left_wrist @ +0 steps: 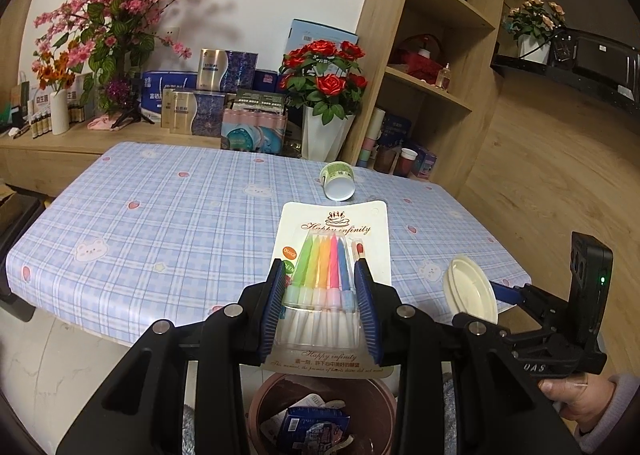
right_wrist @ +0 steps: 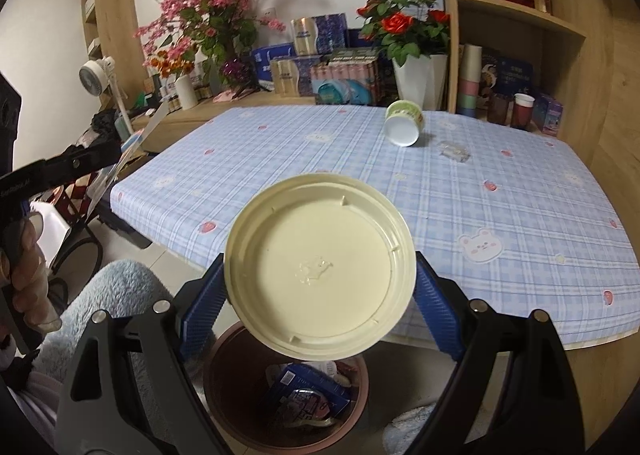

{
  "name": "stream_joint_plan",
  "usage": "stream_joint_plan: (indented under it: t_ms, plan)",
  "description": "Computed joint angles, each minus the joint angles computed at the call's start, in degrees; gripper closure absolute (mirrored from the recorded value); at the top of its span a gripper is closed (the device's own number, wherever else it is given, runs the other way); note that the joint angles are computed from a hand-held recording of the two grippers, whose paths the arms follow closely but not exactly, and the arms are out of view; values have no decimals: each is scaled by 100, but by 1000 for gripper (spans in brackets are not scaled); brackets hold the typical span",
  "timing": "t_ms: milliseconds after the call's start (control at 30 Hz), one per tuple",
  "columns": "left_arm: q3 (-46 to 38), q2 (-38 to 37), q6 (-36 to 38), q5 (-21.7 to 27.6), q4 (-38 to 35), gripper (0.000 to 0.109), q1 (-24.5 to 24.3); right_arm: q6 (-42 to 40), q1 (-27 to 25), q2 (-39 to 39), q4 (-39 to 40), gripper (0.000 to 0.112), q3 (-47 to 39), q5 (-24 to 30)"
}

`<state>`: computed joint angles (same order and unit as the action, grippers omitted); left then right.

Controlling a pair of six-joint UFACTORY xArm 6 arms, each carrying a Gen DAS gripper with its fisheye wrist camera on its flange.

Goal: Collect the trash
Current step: 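Carry the cream lid over the bin and open the right tool while left holds candles, then lower the candle packet over the bin and open the left tool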

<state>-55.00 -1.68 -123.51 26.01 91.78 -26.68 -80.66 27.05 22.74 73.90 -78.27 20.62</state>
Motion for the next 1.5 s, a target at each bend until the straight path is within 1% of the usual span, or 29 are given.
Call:
stream_joint_plan:
  t_ms: [200,300,367,433,600,767,1033,1500]
  plan:
    - [29,10,-80,2,49,74,5,158,101,45,-296,25,66,126]
    - [44,10,-59,4,18,74,1,430,88,88,-648,22,55,411]
    - [73,-2,-106,6,45,74,-3,539,146,110,-846,17,81,360]
    - [101,-3,-169,-16,86,74,9,613,199,137,-950,16,78,239]
    - [73,63,-245,-75,179,74,16,722,163,163,-804,15,-80,-46]
    - [-47,209,-141,-197,156,74,19,585,68,189,-467,15,-306,-310]
    - [-105,310,-34,-232,131,74,-37,418,-36,246,-78,15,-479,-648]
    - [-147,415,186,-233,-18,73,-113,442,-76,248,-1,15,-481,-788]
